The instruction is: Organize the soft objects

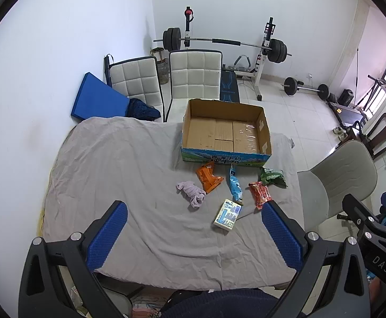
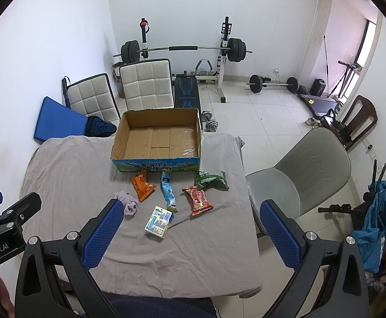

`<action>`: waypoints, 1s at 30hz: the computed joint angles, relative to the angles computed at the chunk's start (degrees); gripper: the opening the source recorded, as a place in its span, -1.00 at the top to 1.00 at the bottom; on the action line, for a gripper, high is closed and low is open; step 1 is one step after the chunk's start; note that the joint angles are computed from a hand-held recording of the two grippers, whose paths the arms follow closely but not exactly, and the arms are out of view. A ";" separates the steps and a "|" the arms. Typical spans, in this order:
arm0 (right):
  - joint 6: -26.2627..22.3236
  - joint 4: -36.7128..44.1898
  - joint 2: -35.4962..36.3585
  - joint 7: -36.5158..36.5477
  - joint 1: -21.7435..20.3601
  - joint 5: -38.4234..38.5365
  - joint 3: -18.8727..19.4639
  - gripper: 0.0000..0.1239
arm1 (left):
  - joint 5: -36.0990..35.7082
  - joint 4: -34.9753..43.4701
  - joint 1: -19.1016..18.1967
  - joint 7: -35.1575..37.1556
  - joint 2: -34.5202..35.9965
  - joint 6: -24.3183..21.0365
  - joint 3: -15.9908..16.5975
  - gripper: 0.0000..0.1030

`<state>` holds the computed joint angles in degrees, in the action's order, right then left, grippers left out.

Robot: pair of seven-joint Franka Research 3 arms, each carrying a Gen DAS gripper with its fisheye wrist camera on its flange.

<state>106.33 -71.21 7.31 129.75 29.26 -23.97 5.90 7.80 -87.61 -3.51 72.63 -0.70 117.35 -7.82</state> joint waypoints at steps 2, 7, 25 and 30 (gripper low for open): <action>-0.82 1.69 0.92 -0.44 0.07 0.14 -0.05 -0.66 | -0.14 -0.36 0.00 0.14 -0.25 0.03 -0.01 -1.00; -0.44 1.38 0.87 -0.42 0.22 0.14 -0.34 -0.66 | 0.08 -0.01 -0.10 -0.06 0.03 -0.10 -0.10 -1.00; -2.06 1.32 10.65 -5.67 -6.64 15.05 -4.10 -0.66 | -2.39 9.96 -0.36 -0.76 15.68 -5.62 -0.91 -1.00; -0.31 -2.95 15.59 -9.41 -9.60 19.74 -5.18 -0.66 | -3.28 17.47 -1.22 1.72 25.87 -12.60 -1.67 -1.00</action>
